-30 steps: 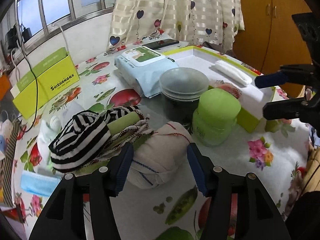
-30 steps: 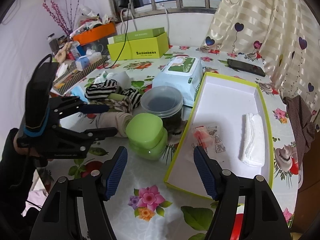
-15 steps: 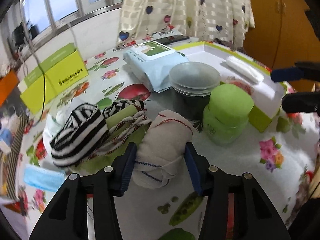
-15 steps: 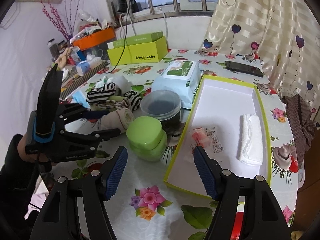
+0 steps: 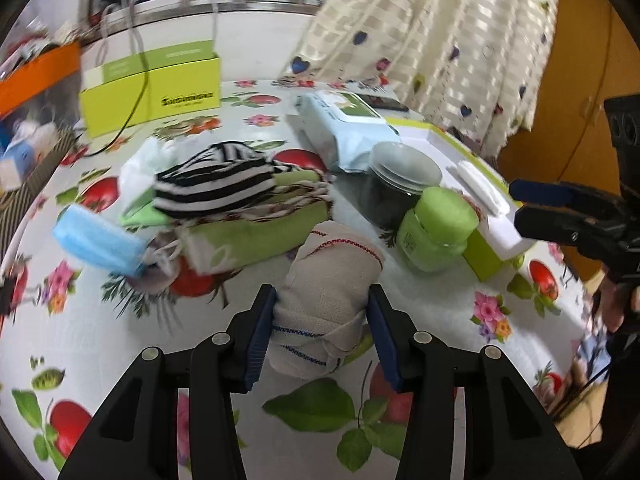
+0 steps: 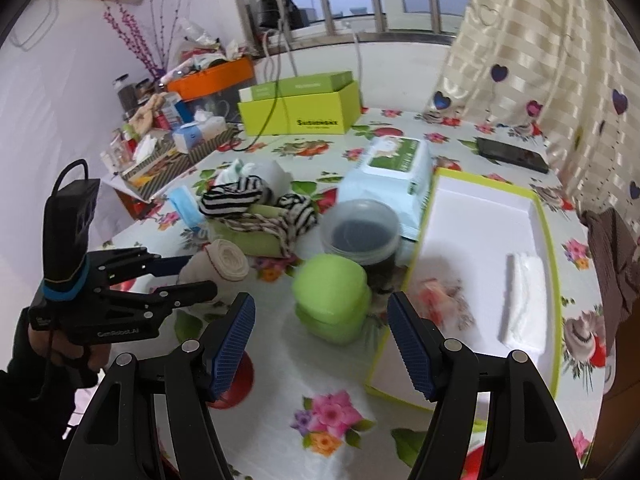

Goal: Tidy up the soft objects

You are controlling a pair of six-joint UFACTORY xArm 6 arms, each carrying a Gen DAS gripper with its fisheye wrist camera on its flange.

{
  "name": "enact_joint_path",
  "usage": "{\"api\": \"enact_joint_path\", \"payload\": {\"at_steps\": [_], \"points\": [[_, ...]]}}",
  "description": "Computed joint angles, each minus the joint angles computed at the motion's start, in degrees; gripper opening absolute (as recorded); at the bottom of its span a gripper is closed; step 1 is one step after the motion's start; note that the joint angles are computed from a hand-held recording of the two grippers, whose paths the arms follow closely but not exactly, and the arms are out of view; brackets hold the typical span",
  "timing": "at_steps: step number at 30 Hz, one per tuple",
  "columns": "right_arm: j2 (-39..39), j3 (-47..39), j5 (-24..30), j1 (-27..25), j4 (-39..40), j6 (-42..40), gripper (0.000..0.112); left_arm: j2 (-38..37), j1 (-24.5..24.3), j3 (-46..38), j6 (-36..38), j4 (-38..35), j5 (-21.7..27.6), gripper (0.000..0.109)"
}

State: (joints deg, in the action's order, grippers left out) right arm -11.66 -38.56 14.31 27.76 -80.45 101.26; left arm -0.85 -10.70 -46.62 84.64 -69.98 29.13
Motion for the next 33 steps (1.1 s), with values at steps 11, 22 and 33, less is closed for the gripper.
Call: {"api": "enact_joint_path", "payload": {"at_steps": [11, 22, 33], "points": [[12.3, -13.2, -4.4, 0.4, 4.6, -9.8, 0.069, 0.3, 4.6, -0.4, -1.5, -3.4, 1.1, 0.047], [29.5, -28.9, -7.1, 0.4, 35.2, -40.1, 0.069, 2.6, 8.3, -2.3, -0.9, -4.5, 2.3, 0.047], [37.9, -38.4, -3.6, 1.7, 52.6, -56.4, 0.069, 4.4, 10.2, -3.6, -0.5, -4.4, 3.7, 0.047]]}}
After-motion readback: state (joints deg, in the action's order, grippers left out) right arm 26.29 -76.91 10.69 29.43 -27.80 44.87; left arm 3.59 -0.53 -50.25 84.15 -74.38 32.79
